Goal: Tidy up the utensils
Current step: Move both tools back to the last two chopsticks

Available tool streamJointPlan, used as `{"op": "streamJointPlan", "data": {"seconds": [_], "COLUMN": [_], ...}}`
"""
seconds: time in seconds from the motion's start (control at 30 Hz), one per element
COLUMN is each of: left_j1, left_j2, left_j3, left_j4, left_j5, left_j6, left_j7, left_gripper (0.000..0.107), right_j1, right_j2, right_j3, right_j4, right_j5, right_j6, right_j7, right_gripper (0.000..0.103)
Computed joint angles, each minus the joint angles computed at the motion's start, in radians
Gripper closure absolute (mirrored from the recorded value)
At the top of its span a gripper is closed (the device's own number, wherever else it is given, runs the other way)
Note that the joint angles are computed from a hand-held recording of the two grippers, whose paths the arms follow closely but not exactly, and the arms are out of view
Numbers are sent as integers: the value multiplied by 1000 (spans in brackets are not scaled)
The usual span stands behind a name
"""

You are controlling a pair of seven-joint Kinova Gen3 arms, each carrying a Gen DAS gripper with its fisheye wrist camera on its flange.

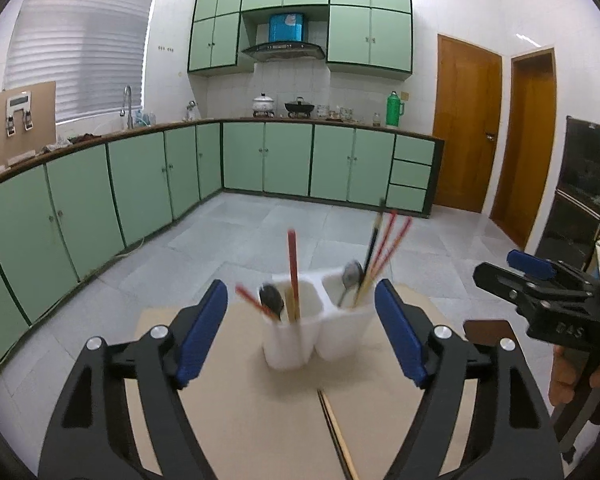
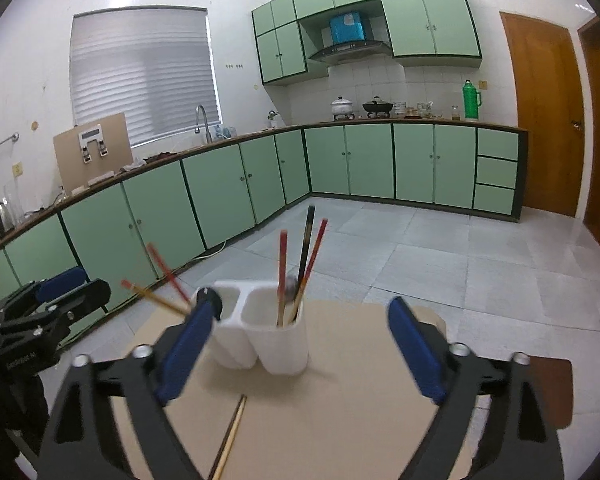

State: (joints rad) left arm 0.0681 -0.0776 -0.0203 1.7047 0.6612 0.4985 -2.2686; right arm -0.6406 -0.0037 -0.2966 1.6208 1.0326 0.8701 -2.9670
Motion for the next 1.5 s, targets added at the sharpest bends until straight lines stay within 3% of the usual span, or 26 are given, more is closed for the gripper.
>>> {"op": "streamJointPlan", "data": {"seconds": [0.13,0.53,0.83,1.13,1.5], "left_j1": [17,49,-1,-12,5], "left_j2": [-65,-196,-223,-246,-256], "left_j3": [-26,-118,-84,-109,-141], "left_j4": [90,307,396,444,451], "left_j5": [6,-98,-268,-362,-348], "left_j6": [-14,3,5,12,23], "left_j7": [-33,28,148,194,182], "left_gripper": [28,25,25,25,25], "right_j1": [-46,-149,-252,-355,-374], "right_j2": [-25,-11,66,155,181], "right_j3": [-52,-135,-110,-59,-3], "right_j4": [57,156,174,169,156], "right_j5": [51,27,-59,-119,-184], "right_j6": [75,180,186,160,110], "right_j7": [-78,-267,-290,-239,-187], "right_gripper": [6,6,7,32,42]}}
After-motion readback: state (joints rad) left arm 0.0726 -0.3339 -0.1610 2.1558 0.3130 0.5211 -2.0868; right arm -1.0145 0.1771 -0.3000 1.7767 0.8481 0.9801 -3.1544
